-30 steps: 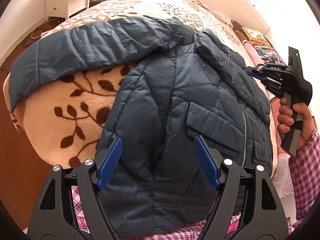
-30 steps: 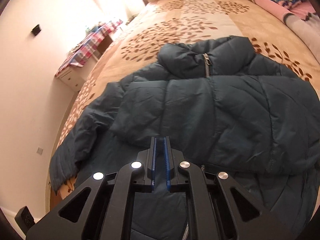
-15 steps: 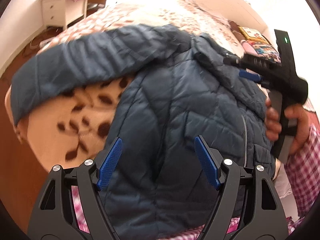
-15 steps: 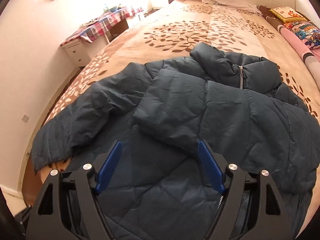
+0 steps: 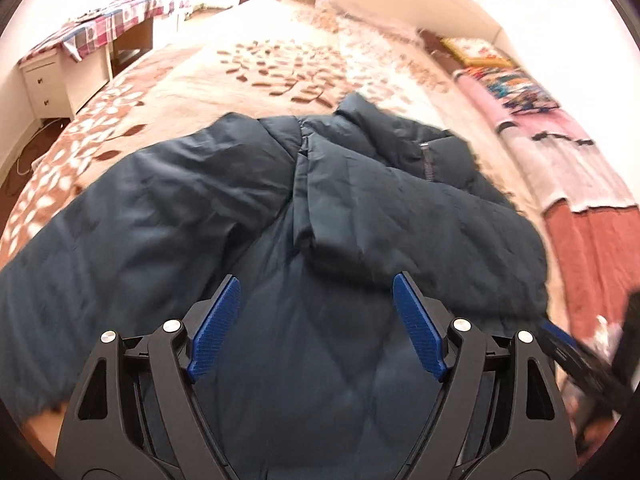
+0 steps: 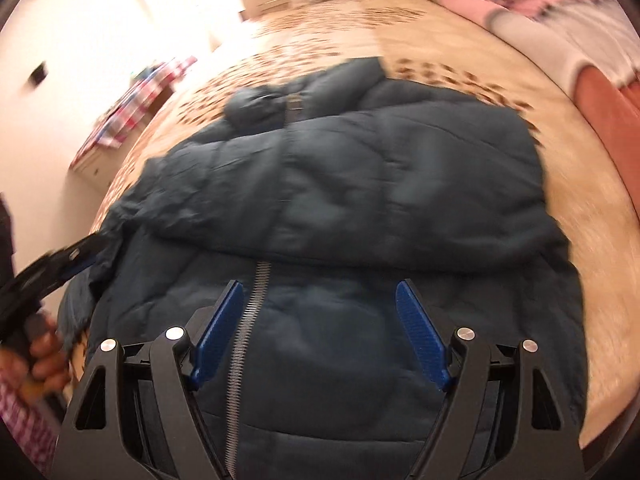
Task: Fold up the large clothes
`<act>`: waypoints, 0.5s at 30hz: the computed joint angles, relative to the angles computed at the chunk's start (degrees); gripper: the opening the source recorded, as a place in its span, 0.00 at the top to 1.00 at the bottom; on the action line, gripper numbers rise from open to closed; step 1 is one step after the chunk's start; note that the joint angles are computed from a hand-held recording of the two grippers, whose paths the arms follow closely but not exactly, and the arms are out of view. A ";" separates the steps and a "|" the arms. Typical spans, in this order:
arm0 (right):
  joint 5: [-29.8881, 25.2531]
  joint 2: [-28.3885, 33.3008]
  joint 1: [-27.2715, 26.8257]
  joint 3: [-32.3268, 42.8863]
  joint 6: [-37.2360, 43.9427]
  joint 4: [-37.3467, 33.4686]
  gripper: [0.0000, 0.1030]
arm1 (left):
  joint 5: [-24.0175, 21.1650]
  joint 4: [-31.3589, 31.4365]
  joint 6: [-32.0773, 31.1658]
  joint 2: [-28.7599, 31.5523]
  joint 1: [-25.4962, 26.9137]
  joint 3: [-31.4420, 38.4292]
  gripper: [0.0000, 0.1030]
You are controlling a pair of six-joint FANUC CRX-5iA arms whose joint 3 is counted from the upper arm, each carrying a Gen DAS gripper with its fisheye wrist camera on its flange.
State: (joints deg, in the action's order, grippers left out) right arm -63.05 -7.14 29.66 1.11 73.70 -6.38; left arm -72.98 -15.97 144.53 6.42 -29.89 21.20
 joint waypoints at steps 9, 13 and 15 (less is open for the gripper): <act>0.49 -1.02 -6.58 -1.98 -1.68 -1.34 0.25 | -0.09 3.11 -1.70 7.12 3.01 4.87 0.84; 1.06 -0.62 -8.20 -1.71 -1.84 -3.04 0.25 | 1.16 -2.46 1.19 3.76 0.50 3.61 0.88; 1.64 -0.27 -8.08 -1.66 -1.47 -2.88 0.25 | 0.71 -2.78 2.05 3.27 0.42 2.73 0.88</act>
